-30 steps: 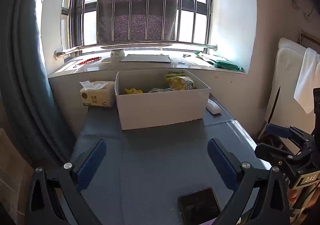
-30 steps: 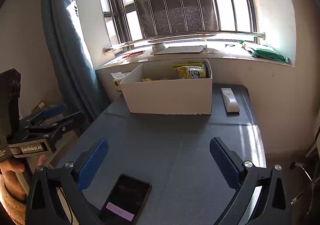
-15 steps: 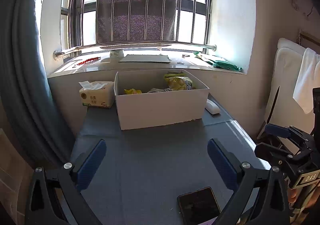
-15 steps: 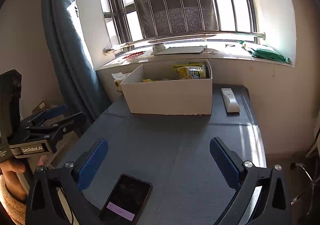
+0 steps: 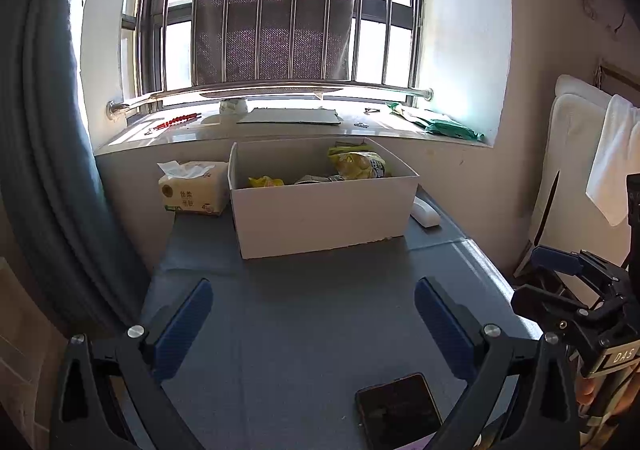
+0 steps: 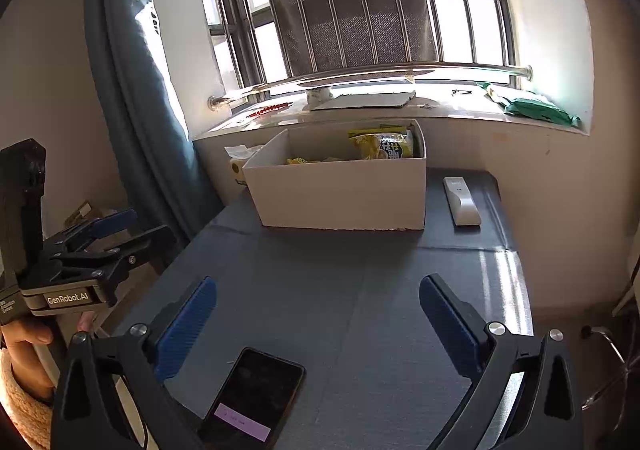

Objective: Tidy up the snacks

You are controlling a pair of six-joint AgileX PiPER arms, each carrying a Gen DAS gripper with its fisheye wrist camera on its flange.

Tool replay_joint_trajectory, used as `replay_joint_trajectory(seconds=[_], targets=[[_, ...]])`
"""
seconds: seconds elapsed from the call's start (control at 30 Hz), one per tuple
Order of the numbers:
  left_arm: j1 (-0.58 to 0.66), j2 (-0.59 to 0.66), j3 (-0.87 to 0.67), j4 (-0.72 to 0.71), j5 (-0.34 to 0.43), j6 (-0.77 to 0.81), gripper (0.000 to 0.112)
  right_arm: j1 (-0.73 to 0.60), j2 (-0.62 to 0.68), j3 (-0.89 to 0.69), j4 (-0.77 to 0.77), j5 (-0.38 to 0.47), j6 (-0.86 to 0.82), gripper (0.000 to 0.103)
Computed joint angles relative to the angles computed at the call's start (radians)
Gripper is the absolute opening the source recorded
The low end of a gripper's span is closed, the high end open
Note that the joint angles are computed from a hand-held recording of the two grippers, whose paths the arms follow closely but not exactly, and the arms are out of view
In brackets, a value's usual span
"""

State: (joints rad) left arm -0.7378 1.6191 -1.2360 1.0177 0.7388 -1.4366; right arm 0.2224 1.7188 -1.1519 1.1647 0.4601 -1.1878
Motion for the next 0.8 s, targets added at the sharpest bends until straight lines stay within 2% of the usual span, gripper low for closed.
replay_joint_trajectory(seconds=[0.8], targets=[[-0.005,0.004,0.002,-0.003,0.005,-0.008,0.103,0.01,-0.001,0.0,-0.011,-0.005,0.01,0.103]])
